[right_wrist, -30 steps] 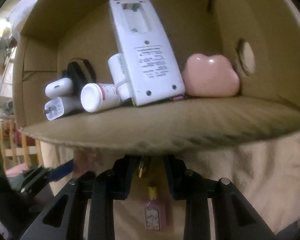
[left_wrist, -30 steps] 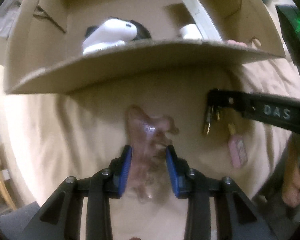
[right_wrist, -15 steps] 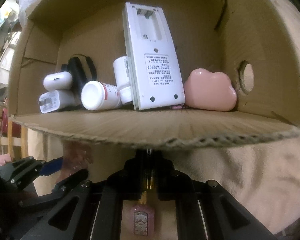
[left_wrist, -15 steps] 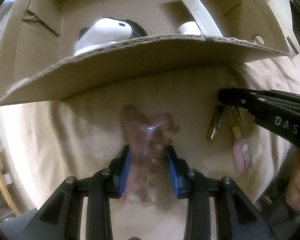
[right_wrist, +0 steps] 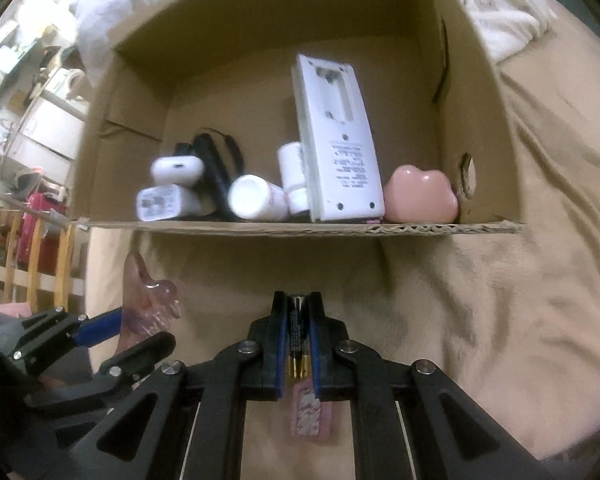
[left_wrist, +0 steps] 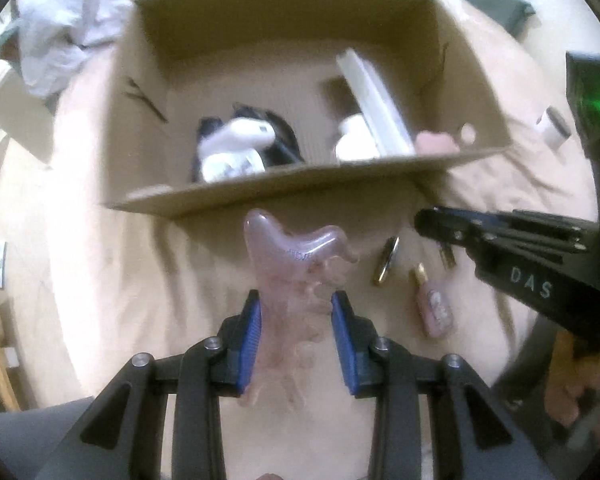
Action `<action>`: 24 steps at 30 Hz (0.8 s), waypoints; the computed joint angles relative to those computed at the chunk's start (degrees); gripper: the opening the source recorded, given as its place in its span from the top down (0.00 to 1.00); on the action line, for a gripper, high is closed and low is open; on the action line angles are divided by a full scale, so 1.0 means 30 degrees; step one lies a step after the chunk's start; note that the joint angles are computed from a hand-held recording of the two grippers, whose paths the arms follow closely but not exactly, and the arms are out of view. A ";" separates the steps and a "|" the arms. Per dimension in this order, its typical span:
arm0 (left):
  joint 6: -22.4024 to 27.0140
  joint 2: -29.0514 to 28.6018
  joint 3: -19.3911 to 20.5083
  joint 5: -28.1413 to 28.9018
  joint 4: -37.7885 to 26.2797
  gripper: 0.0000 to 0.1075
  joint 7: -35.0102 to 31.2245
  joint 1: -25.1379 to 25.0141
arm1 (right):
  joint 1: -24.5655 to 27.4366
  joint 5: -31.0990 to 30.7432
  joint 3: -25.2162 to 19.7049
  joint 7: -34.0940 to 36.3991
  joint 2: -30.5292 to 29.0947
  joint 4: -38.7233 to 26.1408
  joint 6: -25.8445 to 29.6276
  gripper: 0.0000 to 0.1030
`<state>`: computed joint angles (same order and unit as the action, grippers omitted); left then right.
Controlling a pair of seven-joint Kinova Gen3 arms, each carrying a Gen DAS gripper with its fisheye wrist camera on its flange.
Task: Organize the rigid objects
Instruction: 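Grasp the pink comb with the left gripper while the right grasps a battery, then carry the comb and battery into the box and open both grippers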
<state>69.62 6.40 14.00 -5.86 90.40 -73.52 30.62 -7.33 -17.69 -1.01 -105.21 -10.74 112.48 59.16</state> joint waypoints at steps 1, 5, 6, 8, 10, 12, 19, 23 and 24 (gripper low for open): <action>0.0059 -0.0329 -0.0009 -0.0048 -0.0031 0.71 -0.0084 -0.0016 | -0.0010 -0.0023 0.0000 0.0025 -0.0202 -0.0014 0.0033 0.90; -0.0043 -0.1059 -0.0285 0.0544 0.0141 0.71 -0.0577 -0.0720 | -0.0064 -0.0582 0.0337 0.0596 -0.1243 0.0202 -0.0001 0.89; -0.0266 -0.1289 -0.0227 0.0385 0.0318 0.71 -0.0413 -0.0753 | -0.0088 -0.0702 0.0401 0.0714 -0.1454 0.0204 -0.0010 0.89; -0.0564 -0.1682 -0.0043 -0.0230 0.0496 0.71 0.0096 -0.0731 | -0.0117 -0.1152 0.0888 0.1301 -0.2069 0.0291 0.0111 0.89; -0.0962 -0.1891 0.0084 -0.0750 0.0557 0.71 0.0403 -0.0834 | -0.0045 -0.1392 0.1248 0.1703 -0.2550 0.0193 0.0255 0.90; -0.1115 -0.2098 0.0155 -0.1108 0.0404 0.71 0.0740 -0.0932 | 0.0079 -0.1583 0.1627 0.2100 -0.3129 0.0188 0.0337 0.90; -0.1830 -0.2408 0.0380 -0.2372 -0.0239 0.71 0.1524 -0.1259 | -0.0052 -0.2401 0.2131 0.2531 -0.4488 0.0158 -0.1478 0.89; -0.1686 -0.1723 0.0180 -0.2207 -0.1308 0.71 0.1256 -0.1468 | -0.0143 -0.2028 0.1834 0.2019 -0.4386 -0.0463 -0.2147 0.89; -0.1651 -0.1493 0.0166 -0.2390 -0.1628 0.71 0.1218 -0.1427 | -0.0242 -0.2001 0.1938 0.2091 -0.4227 -0.0577 -0.2225 0.89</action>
